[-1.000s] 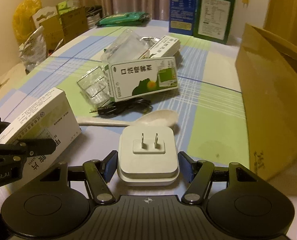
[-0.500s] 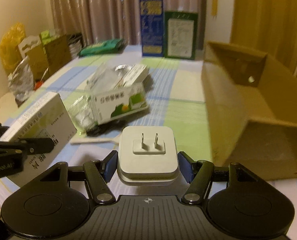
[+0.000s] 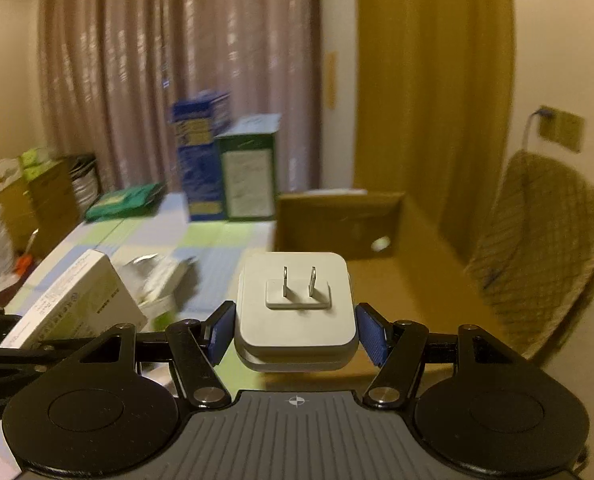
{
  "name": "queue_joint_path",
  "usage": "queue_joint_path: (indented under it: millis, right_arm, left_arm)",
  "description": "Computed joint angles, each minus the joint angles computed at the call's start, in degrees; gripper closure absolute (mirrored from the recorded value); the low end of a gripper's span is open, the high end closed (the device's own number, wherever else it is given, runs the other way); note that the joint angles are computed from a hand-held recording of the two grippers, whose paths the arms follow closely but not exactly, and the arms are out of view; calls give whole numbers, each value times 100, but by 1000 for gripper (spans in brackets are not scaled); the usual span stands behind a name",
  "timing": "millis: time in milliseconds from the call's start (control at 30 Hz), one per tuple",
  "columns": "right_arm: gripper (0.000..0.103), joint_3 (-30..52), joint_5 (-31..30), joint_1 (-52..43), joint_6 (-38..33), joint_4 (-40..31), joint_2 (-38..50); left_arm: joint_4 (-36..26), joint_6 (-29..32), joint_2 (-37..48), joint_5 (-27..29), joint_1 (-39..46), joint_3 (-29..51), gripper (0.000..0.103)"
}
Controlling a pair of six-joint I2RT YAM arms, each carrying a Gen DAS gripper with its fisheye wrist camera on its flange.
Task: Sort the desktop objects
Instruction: 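Carry the medicine box and plug adapter over the cardboard box with both tools, then open the left tool to drop the medicine box while the right tool drops the plug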
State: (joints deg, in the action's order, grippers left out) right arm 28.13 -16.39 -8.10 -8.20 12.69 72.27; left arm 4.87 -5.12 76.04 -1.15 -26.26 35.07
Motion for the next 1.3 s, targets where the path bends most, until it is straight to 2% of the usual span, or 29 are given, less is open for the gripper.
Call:
queue_joint_path:
  millis: [300,733,1033,1300]
  right_arm:
    - [41,667,-521,-1069,-390,92,996]
    - [41,1522,-756,-1475,-459,313,2310]
    - [41,1833,-679,-1387,-347,409,2801]
    - [41,1856,-706,-1388,-387,351,2875]
  left_arm:
    - [310,-97,1654,-84,-648,1388,83]
    - [319,-222,3501,315,-575,3081,83]
    - [225,-290,3986,441,-533,3617,83]
    - [409,-272,3780,330,-425,3269,80]
